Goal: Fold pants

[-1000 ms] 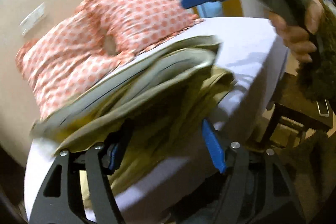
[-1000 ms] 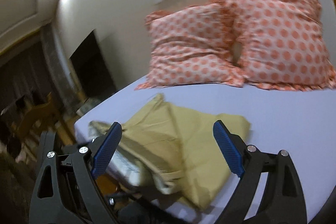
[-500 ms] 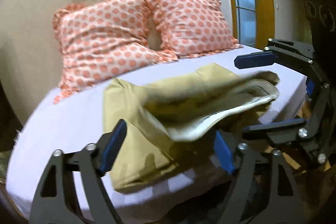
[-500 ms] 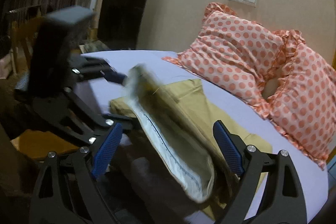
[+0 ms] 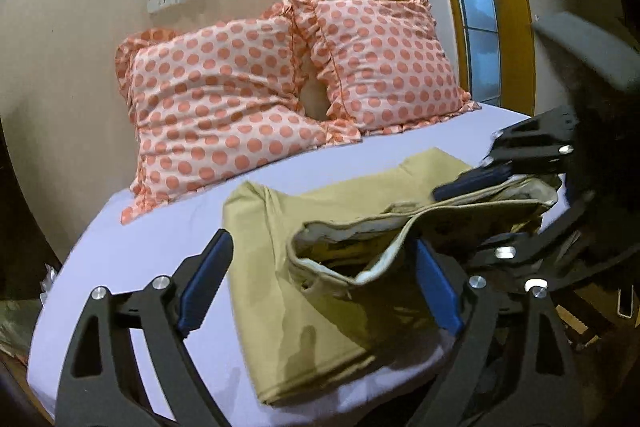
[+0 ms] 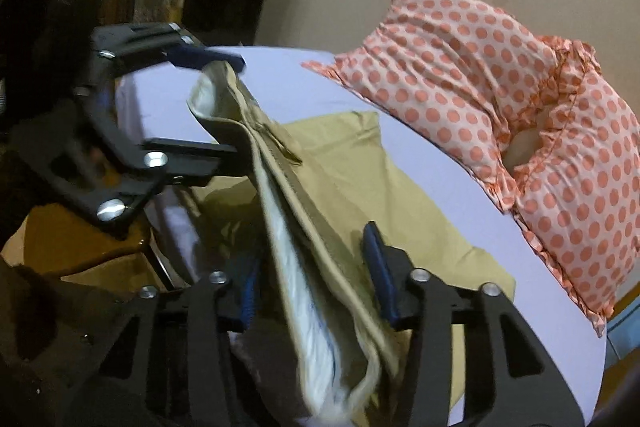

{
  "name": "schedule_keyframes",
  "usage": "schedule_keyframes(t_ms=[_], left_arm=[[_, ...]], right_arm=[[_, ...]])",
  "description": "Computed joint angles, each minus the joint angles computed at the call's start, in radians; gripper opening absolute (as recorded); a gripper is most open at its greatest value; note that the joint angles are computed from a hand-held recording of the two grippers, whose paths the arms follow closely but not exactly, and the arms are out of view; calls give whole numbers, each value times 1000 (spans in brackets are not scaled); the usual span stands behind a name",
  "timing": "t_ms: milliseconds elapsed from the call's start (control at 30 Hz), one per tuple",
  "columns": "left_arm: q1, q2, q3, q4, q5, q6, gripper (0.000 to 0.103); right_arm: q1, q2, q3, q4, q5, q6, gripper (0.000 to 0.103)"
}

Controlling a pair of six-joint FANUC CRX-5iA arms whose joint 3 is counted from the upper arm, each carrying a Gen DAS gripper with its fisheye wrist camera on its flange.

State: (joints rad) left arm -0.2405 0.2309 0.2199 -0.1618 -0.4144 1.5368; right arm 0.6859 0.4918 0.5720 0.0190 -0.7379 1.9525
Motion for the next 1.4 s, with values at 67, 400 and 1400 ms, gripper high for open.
schedule_keyframes(t_ms=[67, 400, 1400], left_arm=[[-10, -6, 5, -37, 10, 18, 87], [45, -32, -1, -59, -26, 184, 90], [227, 628, 815, 624, -815, -29, 30]], right_arm=[[2, 37, 67, -14, -42, 4, 24], [-246, 149, 331, -373, -143, -646, 11], [-497, 389, 613, -963, -521, -615, 18]])
